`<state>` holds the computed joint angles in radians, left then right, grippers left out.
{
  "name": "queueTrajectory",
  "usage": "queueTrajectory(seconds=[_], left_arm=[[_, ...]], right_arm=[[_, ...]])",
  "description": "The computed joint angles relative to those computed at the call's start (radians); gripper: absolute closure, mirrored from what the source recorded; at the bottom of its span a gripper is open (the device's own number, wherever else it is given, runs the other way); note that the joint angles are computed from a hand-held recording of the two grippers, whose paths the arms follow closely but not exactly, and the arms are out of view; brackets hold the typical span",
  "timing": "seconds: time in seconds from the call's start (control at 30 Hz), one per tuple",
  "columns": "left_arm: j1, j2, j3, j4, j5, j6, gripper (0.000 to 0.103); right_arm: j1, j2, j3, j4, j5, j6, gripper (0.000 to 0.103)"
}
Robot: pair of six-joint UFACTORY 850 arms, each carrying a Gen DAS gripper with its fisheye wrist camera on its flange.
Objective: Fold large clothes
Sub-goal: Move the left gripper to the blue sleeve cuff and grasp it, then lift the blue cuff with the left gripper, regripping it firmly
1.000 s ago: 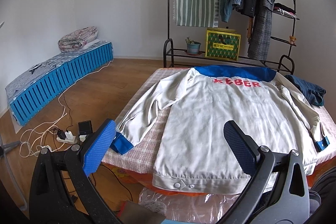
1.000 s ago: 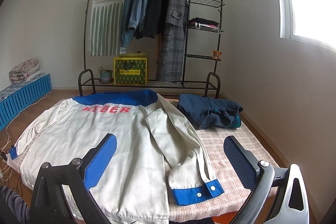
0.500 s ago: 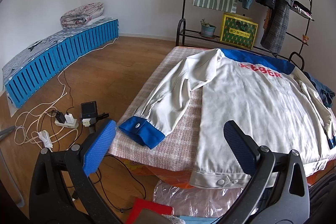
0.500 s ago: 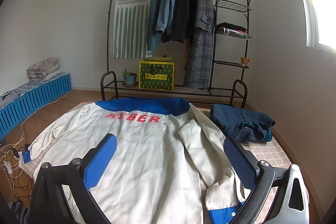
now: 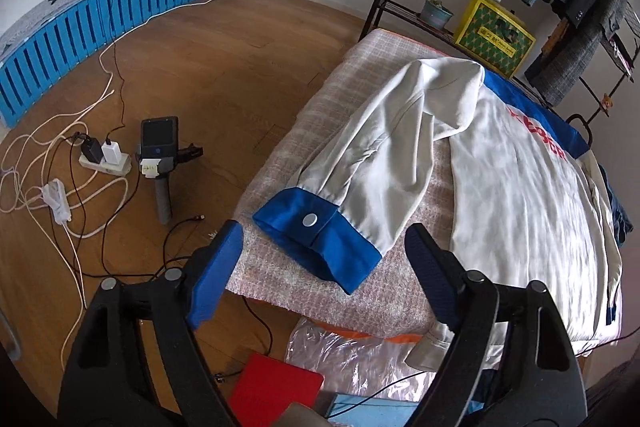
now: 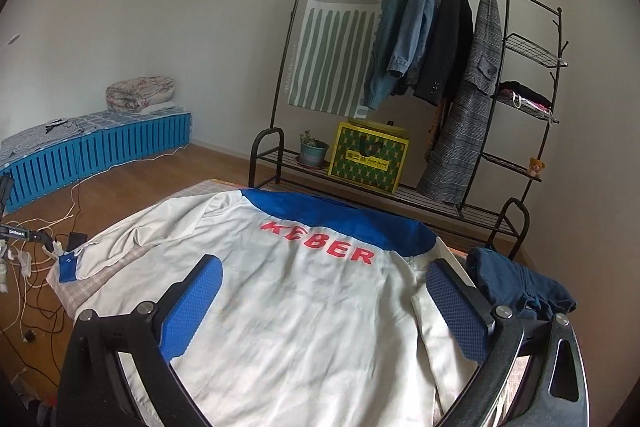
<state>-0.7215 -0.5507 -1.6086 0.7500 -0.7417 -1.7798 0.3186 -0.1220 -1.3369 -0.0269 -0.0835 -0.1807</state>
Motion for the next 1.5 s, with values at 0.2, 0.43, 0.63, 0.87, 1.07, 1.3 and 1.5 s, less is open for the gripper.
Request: queueTrajectory(seconds=[0.2,0.43,0.63,0.87,1.07,1.3,1.5], left_arm=[[0.097,0.072,0.161,-0.062,0.269,-0.051,0.040],[0.164,0.086,0.268,-0.056,0.487,-0.207,0.040],[0.178,0.040,0.231,-0.223,0.509,-0.031,0.040],[0.182,0.025,0.227,-0.259,0.535,-0.010,0.041],[0.179,-0.009,0.168,-0.323,0.470,0.100,0.092],[0.103,0.010,0.093,0.105,0.281,-0.154,0.103],[0.033,0.013,-0.029,0.238,0.174,-0.054,0.103]], right_arm=[[0.023,-0.084,-0.124,0.342,-0.128,-0.309,0.000],[0.029,-0.139,-0.205,0.509,-0.263,-0.345,0.000],[0.036,-0.143,-0.200,0.523,-0.284,-0.323,0.000],[0.049,-0.165,-0.210,0.516,-0.305,-0.321,0.000],[0.073,-0.195,-0.230,0.529,-0.333,-0.348,0.000],[0.111,-0.271,-0.318,0.473,-0.446,-0.330,0.005],[0.119,-0.412,-0.464,0.470,-0.595,-0.257,0.039]])
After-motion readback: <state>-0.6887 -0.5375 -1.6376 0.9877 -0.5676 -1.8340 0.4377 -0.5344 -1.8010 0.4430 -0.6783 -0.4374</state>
